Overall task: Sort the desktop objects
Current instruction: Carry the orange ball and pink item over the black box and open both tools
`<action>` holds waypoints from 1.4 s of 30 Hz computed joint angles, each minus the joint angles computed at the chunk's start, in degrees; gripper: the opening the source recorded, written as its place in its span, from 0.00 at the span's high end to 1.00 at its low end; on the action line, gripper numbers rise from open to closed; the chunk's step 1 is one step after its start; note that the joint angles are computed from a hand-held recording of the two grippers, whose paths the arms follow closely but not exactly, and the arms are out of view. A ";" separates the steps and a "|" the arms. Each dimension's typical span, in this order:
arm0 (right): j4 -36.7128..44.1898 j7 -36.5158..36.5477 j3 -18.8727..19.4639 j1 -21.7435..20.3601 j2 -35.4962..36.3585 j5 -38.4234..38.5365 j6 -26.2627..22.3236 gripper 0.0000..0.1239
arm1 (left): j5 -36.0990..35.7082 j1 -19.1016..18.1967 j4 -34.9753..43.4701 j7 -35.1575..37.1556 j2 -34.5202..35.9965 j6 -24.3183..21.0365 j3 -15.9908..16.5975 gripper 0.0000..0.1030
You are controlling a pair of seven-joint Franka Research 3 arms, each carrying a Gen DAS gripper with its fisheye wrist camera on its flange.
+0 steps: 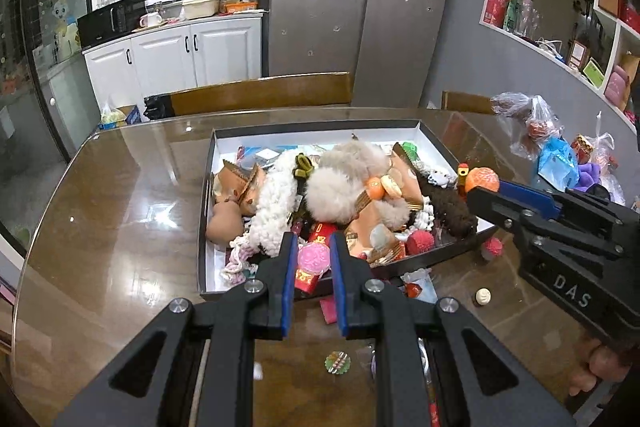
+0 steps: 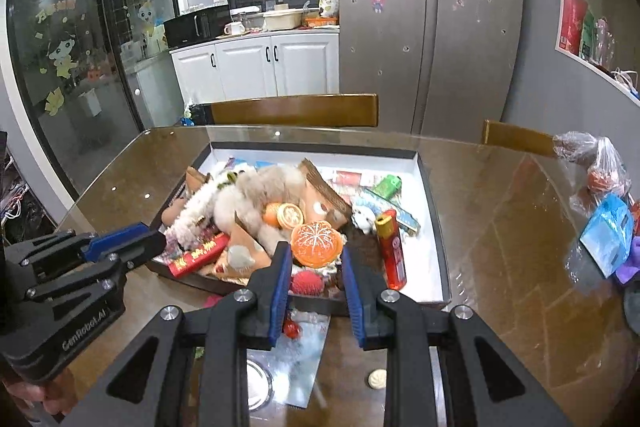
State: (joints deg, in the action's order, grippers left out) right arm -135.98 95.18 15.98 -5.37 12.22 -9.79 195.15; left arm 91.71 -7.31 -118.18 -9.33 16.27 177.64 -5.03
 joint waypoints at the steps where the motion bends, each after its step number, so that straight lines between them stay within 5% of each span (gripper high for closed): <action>1: 0.28 -0.26 -0.31 0.49 0.08 0.22 -0.05 0.79 | -0.22 0.04 0.16 0.19 0.11 0.12 -0.03 0.83; 4: 0.99 0.40 1.61 -1.38 0.54 -1.04 -0.62 0.79 | -2.34 -0.05 0.64 1.78 0.54 0.72 0.26 0.84; 10: 2.70 -4.57 -3.81 5.28 1.66 4.75 -0.83 0.79 | -7.62 -0.98 2.36 6.67 2.57 0.33 1.54 0.84; 12: 4.06 -5.01 -2.18 3.60 2.83 4.86 -1.74 0.79 | -10.34 -1.50 3.01 9.40 3.57 0.29 2.23 0.84; 14: 5.66 -7.30 -4.58 6.56 3.90 7.54 -2.53 0.79 | -14.16 -1.83 4.12 13.21 5.07 0.20 2.58 0.84; 23: 13.27 -14.20 -3.33 6.45 9.23 13.22 -5.98 0.79 | -28.98 -2.41 10.14 28.36 10.81 -1.15 2.80 0.83; 28: 17.07 -17.68 -5.78 9.45 11.23 16.52 -7.07 0.79 | -34.35 -3.70 12.24 33.90 12.61 -1.02 4.24 0.83; 36: 19.52 -22.46 -7.51 12.26 12.54 21.33 -8.51 0.79 | -41.27 -6.25 12.27 40.20 13.39 -0.38 6.67 0.83; 42: 19.57 -24.71 -6.65 12.10 12.53 23.83 -8.67 0.79 | -43.85 -11.45 11.33 40.18 12.97 0.22 12.37 0.83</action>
